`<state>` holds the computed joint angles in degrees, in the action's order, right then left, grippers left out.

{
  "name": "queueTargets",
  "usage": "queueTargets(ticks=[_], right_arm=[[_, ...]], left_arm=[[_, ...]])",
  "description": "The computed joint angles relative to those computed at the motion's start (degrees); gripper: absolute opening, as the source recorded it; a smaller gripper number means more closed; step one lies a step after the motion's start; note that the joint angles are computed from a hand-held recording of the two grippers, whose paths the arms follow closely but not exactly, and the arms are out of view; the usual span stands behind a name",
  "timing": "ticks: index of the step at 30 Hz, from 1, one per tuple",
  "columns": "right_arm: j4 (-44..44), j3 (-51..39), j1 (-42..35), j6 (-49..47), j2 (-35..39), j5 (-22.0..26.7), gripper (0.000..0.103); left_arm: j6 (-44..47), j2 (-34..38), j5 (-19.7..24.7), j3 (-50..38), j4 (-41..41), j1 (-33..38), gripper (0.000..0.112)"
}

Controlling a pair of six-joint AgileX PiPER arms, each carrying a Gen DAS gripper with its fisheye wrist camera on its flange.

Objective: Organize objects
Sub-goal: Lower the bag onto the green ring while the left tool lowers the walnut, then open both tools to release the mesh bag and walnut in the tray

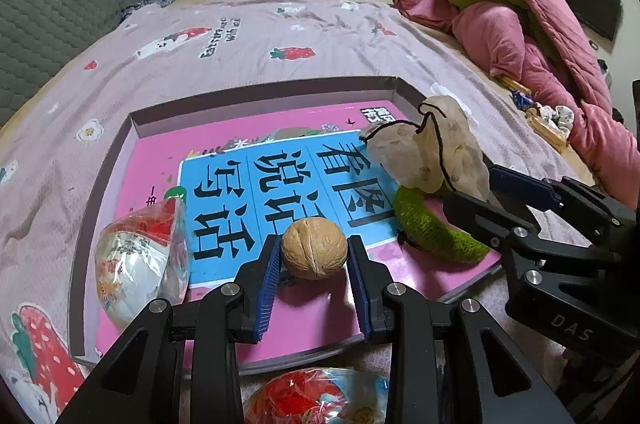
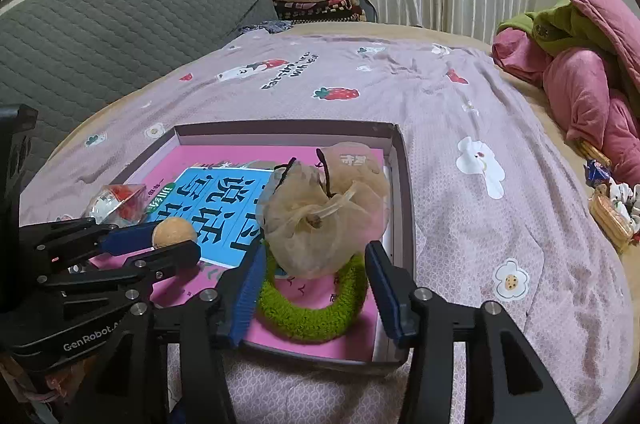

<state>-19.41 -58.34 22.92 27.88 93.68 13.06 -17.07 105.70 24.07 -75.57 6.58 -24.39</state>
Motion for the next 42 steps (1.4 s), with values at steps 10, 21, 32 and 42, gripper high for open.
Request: queueTargets(ticks=[10,21,32,42], right_arm=[[0.99,0.71,-0.11,-0.89,-0.83,-0.21,0.054],[-0.34,0.66,0.74,-0.2,-0.94,0.17,0.054],[-0.08,0.51,0.74,-0.67,-0.78,0.21,0.054],[-2.22,0.66,0.87,1.48,-1.01,0.26,0.054]], left_arm=[[-1.06,0.28,0.79,0.02,1.06,-0.1,0.034],[-0.93,-0.2,1.03,0.63,-0.25,0.57,0.034],[-1.97,-1.1,1.32,1.25,0.11,0.66,0.041],[-2.75,-2.33,1.49,1.56,0.74,0.85,0.052]])
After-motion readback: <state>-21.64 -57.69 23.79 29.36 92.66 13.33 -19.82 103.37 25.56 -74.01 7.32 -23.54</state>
